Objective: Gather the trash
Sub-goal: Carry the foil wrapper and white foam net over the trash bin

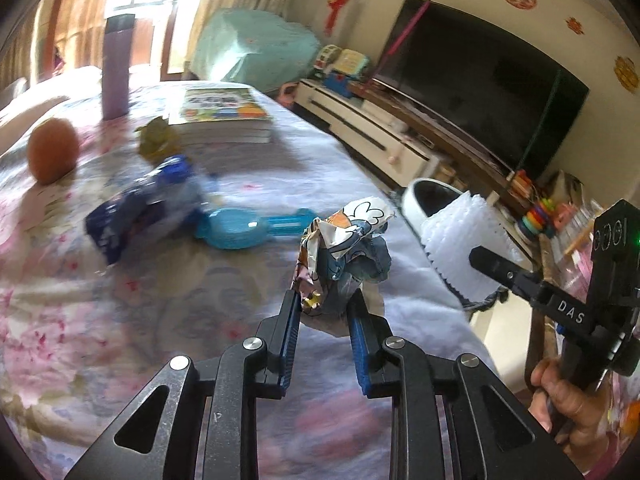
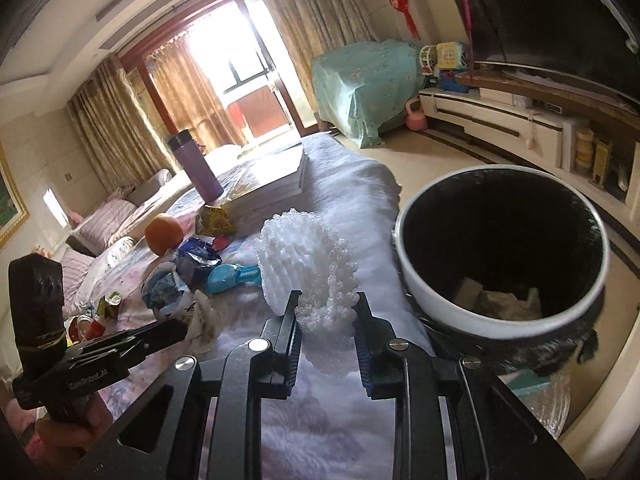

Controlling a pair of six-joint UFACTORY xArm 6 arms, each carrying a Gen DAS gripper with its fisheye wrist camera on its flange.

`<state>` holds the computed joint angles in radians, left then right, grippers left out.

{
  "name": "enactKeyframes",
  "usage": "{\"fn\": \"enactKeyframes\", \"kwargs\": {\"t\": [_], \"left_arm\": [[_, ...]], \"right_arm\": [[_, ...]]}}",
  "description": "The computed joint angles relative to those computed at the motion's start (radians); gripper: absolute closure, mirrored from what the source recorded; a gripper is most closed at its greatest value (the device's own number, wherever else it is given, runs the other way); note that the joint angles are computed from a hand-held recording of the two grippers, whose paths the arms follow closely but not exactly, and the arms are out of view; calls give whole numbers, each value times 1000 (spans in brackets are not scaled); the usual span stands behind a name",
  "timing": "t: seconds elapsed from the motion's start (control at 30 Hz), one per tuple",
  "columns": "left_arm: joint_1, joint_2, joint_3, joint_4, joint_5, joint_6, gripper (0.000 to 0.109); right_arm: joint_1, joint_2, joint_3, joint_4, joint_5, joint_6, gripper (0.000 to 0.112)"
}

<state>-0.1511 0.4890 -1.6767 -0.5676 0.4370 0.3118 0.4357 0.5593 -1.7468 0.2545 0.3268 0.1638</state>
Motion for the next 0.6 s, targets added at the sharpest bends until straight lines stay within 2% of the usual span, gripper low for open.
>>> {"fn": "enactKeyframes", "kwargs": {"t": [0.27,0.6], "left_arm": [[-15,80,-132,-1,69,31,86],[-38,150,-259,24,129,23,86]], "right_arm": [[-26,-83,121,-28,-50,56,88],[-65,-146,212,-129,-93,165,88]]}}
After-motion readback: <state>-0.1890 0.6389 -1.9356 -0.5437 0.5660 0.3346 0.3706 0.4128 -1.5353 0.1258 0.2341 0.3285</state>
